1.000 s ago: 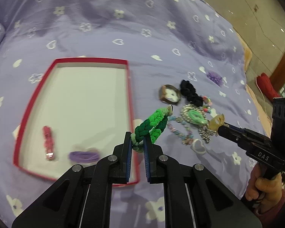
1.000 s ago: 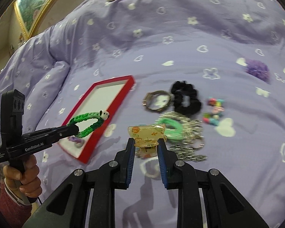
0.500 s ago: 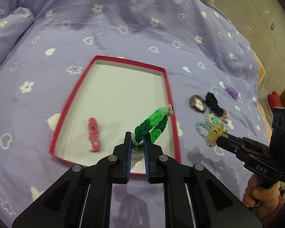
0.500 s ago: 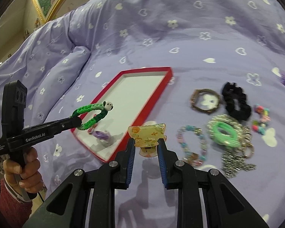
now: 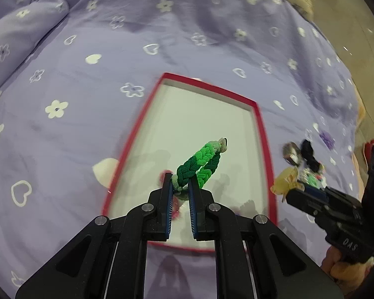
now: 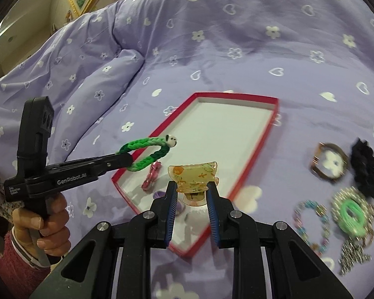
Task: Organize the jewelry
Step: 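Carry bracelet and claw clip into the tray and release both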
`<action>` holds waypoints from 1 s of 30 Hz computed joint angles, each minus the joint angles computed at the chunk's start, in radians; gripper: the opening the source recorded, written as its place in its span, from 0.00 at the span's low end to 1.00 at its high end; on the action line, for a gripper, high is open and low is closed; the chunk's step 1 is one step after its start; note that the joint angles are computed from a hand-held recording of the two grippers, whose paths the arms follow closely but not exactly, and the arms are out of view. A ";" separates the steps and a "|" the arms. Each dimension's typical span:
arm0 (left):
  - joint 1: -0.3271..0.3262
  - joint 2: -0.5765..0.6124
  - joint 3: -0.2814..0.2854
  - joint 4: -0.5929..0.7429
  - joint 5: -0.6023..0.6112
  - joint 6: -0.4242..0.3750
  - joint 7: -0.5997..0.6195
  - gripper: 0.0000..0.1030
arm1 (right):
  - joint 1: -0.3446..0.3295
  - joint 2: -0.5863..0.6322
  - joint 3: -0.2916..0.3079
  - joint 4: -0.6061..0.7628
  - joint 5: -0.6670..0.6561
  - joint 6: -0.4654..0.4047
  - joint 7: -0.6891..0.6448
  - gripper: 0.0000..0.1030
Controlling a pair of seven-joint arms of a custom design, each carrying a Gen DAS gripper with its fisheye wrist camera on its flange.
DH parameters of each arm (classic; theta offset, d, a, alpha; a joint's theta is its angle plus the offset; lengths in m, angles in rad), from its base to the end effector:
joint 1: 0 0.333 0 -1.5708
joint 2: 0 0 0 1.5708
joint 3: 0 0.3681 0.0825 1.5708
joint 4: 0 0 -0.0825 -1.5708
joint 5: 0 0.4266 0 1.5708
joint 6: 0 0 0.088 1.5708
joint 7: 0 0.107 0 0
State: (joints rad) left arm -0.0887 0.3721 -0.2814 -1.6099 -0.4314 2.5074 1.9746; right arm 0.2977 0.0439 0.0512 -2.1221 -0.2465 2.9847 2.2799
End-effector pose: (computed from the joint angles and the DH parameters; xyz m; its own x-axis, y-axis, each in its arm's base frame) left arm 0.7225 -0.2426 0.5109 -0.4917 -0.8258 0.2764 -0.7794 0.2757 -0.5626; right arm 0.5912 0.2328 0.5157 -0.0052 -0.9513 -0.3081 -0.7128 0.2196 -0.6661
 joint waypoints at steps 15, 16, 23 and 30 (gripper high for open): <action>-0.036 0.176 0.025 0.208 0.148 -0.092 -0.144 0.10 | -0.006 0.174 0.012 0.168 0.220 -0.094 -0.228 0.23; -0.035 0.179 0.024 0.210 0.152 -0.096 -0.149 0.10 | -0.007 0.180 0.013 0.171 0.230 -0.099 -0.239 0.23; -0.032 0.199 0.023 0.233 0.170 -0.127 -0.171 0.11 | 0.002 0.197 0.007 0.192 0.253 -0.129 -0.281 0.24; -0.039 0.194 0.031 0.230 0.195 -0.129 -0.189 0.30 | 0.003 0.197 0.006 0.193 0.262 -0.131 -0.297 0.27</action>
State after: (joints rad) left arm -0.1274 0.5662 -0.2508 -1.3801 -0.2367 2.3786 1.7858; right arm 0.3011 0.2413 0.0574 -1.9290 0.0160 2.8538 1.9825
